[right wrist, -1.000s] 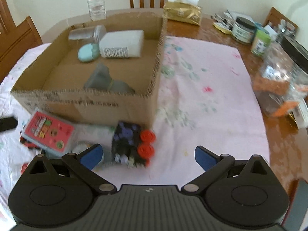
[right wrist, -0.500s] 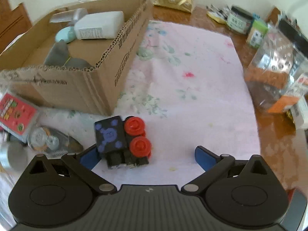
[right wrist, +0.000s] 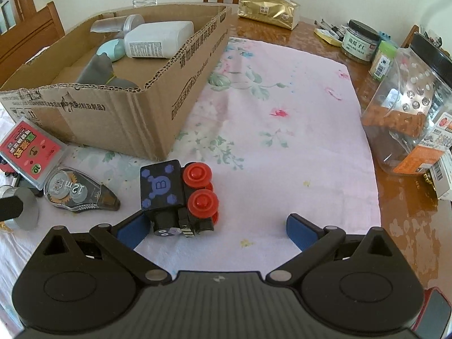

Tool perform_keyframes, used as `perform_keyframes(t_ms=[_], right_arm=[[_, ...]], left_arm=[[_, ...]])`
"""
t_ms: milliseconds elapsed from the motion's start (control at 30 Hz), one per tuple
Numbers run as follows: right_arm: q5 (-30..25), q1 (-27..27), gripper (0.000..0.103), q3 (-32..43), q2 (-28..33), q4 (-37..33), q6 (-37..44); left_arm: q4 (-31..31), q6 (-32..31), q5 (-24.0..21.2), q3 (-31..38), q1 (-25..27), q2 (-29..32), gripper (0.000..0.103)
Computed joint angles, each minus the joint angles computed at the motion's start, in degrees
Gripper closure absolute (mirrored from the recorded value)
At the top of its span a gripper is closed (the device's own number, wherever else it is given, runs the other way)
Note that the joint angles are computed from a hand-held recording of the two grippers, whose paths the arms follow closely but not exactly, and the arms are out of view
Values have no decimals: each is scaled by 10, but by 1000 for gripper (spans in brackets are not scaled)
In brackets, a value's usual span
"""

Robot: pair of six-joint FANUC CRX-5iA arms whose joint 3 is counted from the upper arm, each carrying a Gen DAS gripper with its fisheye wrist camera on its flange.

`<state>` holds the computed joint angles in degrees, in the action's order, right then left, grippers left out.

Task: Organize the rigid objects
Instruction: 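Move the right tool to the black toy car while the left tool approaches the capsule bottle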

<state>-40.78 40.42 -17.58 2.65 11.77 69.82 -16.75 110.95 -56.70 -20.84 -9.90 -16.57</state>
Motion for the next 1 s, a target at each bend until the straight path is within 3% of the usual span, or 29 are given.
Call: perform_keyframes(t_ms=[367,667,1000], right_arm=[[29,0,0,-25,-15,9,-3],[49,-1,0,-40,-25,8,7],[27,-7,0,-21,-29,-52,102]], left_arm=[[20,28,-26,-48,21,-56,2],[65,-18,35,-102,61,-71,0],[76,-48,66,-121,72,-84,0]])
